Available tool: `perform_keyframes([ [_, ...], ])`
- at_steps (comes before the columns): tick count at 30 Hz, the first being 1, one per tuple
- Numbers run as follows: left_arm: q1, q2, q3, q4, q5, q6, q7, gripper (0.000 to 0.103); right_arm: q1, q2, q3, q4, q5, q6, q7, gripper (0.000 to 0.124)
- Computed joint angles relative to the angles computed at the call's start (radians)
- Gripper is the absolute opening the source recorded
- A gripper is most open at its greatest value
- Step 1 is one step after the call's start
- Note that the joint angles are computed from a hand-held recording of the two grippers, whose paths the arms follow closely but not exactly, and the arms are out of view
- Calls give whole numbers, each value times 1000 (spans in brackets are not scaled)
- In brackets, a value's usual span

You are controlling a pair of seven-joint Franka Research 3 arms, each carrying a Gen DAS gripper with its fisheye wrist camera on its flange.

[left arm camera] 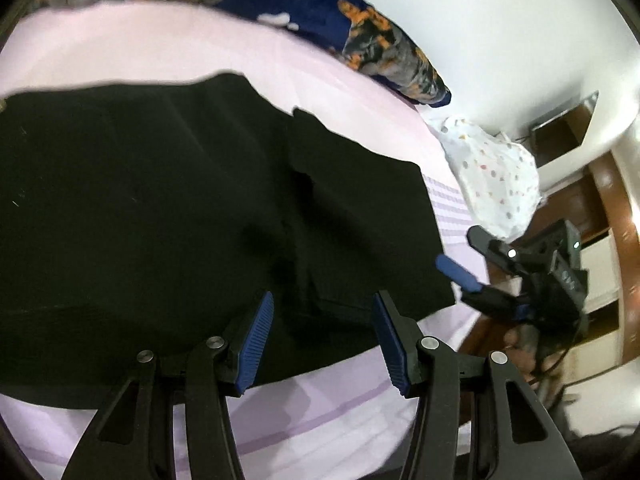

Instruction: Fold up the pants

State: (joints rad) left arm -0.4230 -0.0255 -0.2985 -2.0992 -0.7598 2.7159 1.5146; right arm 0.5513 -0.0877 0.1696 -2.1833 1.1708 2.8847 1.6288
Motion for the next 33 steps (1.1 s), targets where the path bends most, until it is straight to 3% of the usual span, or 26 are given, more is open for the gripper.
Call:
perform_keyframes([
  [4, 4, 32, -5, 40, -48, -32, 15, 52, -3, 11, 1, 1, -18, -9, 36, 62],
  [10, 21, 69, -17, 75, 65, -88, -109, 52, -4, -7, -5, -15, 31, -11, 1, 62],
  [17, 30, 104, -39, 101, 90, -67, -112, 51, -5, -5, -5, -16, 71, -14, -14, 62],
  [18, 30, 115, -44, 116, 103, -82, -107, 40, -5, -6, -4, -18, 67, -12, -10, 62],
  [19, 31, 119, -48, 121, 114, -92, -100, 19, -6, -11, -4, -22, 59, -8, -3, 62],
  [22, 23, 116, -54, 121, 191, -89, -137, 10, -8, -15, -4, -29, 38, 0, 21, 62],
  [24, 27, 89, -62, 96, 138, -65, -96, 9, -7, -18, -7, -33, 46, 0, 23, 62],
  [28, 15, 66, -49, 62, 180, -80, -119, 9, -9, -17, -9, -35, 18, -15, 51, 62],
  [31, 16, 68, -45, 47, 112, -69, -103, 13, -13, -12, -7, -33, -24, -31, 81, 62],
  [33, 11, 70, -39, 62, 199, -78, -165, 18, -15, -11, -6, -33, -53, -32, 101, 61],
])
